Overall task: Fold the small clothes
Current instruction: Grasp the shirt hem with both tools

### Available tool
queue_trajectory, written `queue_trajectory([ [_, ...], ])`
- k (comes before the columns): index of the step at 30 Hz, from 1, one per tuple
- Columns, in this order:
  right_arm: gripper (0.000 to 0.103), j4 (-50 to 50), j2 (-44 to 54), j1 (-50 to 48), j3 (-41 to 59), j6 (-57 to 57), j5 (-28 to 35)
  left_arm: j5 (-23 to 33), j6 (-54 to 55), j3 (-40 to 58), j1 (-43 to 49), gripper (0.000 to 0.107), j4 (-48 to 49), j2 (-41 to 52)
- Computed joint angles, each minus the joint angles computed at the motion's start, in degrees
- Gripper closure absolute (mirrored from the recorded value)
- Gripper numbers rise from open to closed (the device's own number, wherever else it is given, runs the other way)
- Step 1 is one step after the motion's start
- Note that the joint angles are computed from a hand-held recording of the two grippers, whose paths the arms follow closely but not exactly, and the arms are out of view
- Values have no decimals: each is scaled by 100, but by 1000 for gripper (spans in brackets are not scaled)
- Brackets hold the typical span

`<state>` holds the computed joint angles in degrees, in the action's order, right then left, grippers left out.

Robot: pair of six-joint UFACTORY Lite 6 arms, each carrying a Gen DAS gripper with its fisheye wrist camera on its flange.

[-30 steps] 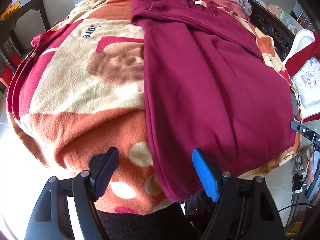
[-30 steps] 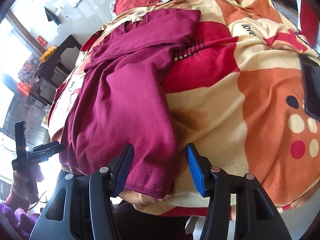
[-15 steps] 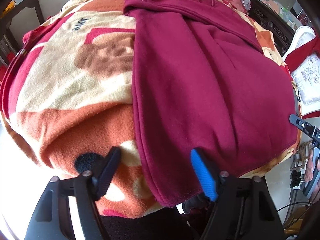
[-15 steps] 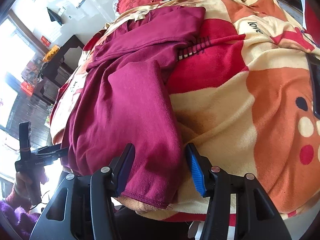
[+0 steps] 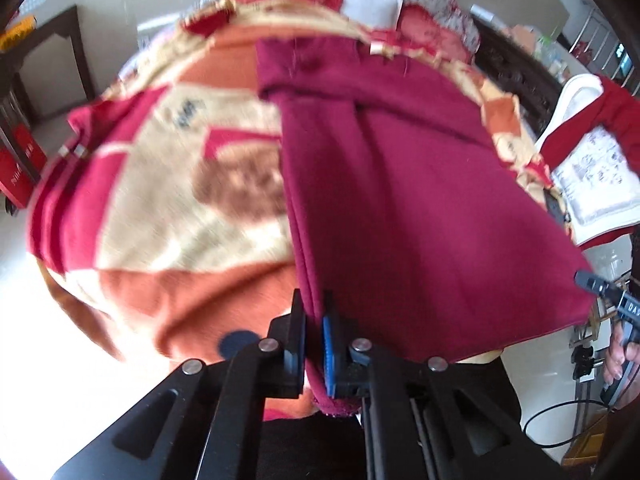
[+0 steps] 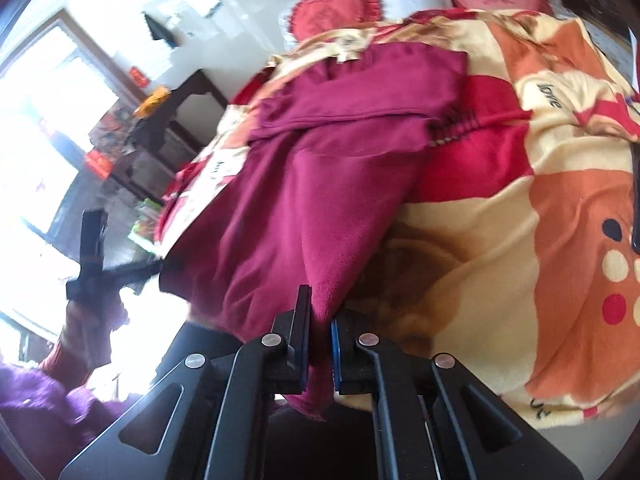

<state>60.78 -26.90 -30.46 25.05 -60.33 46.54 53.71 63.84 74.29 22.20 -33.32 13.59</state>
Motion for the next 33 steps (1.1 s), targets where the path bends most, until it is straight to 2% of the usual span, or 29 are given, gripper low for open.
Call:
queue_trajectory([
  [3,103,-129,-522,5,-224,303,369,43,292,-17,268,100,-27,-93],
  [8,103,-124,309,695,-595,324,-874,-495,-49,-184,147,100,336,419],
  [11,103,66,746,782,-596,106,-1092,-834,-25,-489,78,99,391,347],
  [13,103,162,873,664,-555,32,-950,-931,-55,-607,68,93,416,320],
  [15,94,261,967,564,-524,-105,-853,-1001,-210,-624,5,71,500,414],
  [17,94,282,1028,584,-519,-150,-847,-1044,-356,-627,-54,63,538,529],
  [23,94,1009,1550,651,-476,-767,-792,-1187,-431,-676,-104,61,561,579],
  [33,94,861,1630,810,-391,-655,-792,-1229,-453,-603,-156,61,599,679],
])
